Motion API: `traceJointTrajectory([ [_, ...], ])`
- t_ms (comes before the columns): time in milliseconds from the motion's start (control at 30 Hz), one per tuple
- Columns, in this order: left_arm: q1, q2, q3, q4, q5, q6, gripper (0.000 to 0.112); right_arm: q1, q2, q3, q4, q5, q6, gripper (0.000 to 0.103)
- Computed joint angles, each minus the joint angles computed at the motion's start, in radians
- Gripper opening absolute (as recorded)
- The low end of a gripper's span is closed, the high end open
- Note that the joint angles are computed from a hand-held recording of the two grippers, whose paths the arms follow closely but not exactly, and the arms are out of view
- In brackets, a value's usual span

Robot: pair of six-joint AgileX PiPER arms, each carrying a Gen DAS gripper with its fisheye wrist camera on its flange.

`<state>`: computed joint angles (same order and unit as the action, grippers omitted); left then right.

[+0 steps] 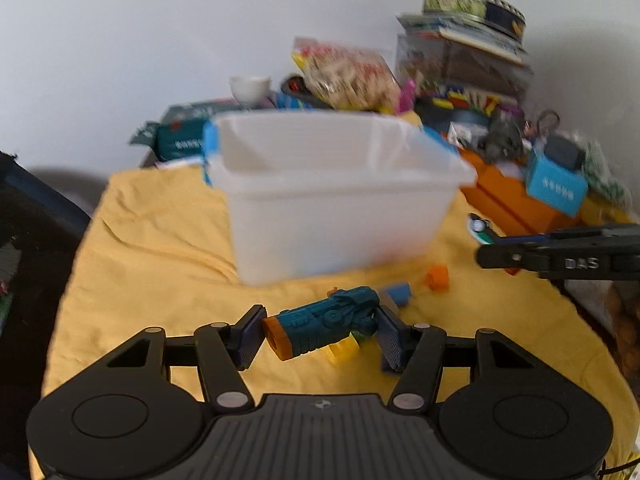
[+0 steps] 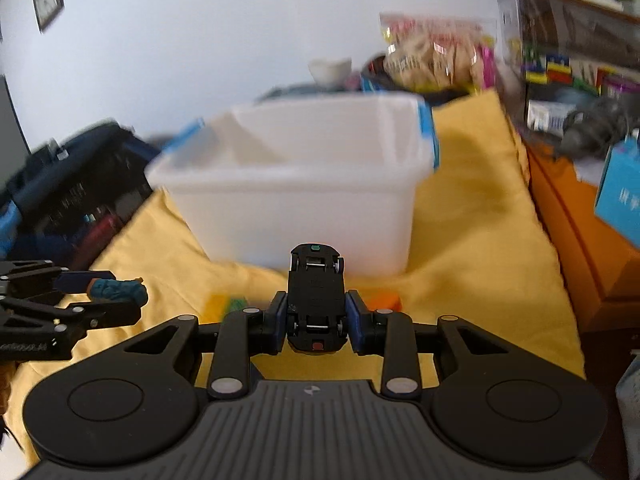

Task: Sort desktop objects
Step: 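Carry the teal figure and black car over the bin and open both tools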

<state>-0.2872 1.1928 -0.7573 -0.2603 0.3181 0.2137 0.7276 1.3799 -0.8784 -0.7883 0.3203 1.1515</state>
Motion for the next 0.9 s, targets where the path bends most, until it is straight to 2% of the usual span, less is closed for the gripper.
traceJointTrajectory([
  [200, 0.049, 0.084, -0.202, 0.002, 0.047, 0.021, 0.062, -0.054, 0.047, -0.155, 0.089, -0.004, -0.154, 0.033],
  [433, 0.047, 0.264, -0.481, 0.109, 0.097, -0.084, 0.062, -0.159, 0.196, -0.416, 0.420, 0.048, -0.555, 0.033],
  [700, 0.045, 0.439, -0.685, 0.176, 0.172, -0.176, 0.062, -0.179, 0.339, -0.580, 0.479, 0.133, -0.671, 0.033],
  [767, 0.025, 0.483, -0.728, 0.264, 0.195, -0.260, 0.063, -0.185, 0.382, -0.629, 0.536, 0.171, -0.722, 0.035],
  [833, 0.007, 0.523, -0.759, 0.356, 0.219, -0.336, 0.069, -0.174, 0.418, -0.672, 0.506, 0.226, -0.696, 0.052],
  [867, -0.005, 0.536, -0.762, 0.417, 0.224, -0.385, 0.072, -0.168, 0.427, -0.679, 0.479, 0.234, -0.668, 0.070],
  [900, -0.009, 0.543, -0.763, 0.438, 0.228, -0.398, 0.072, -0.167, 0.426, -0.668, 0.468, 0.215, -0.655, 0.074],
])
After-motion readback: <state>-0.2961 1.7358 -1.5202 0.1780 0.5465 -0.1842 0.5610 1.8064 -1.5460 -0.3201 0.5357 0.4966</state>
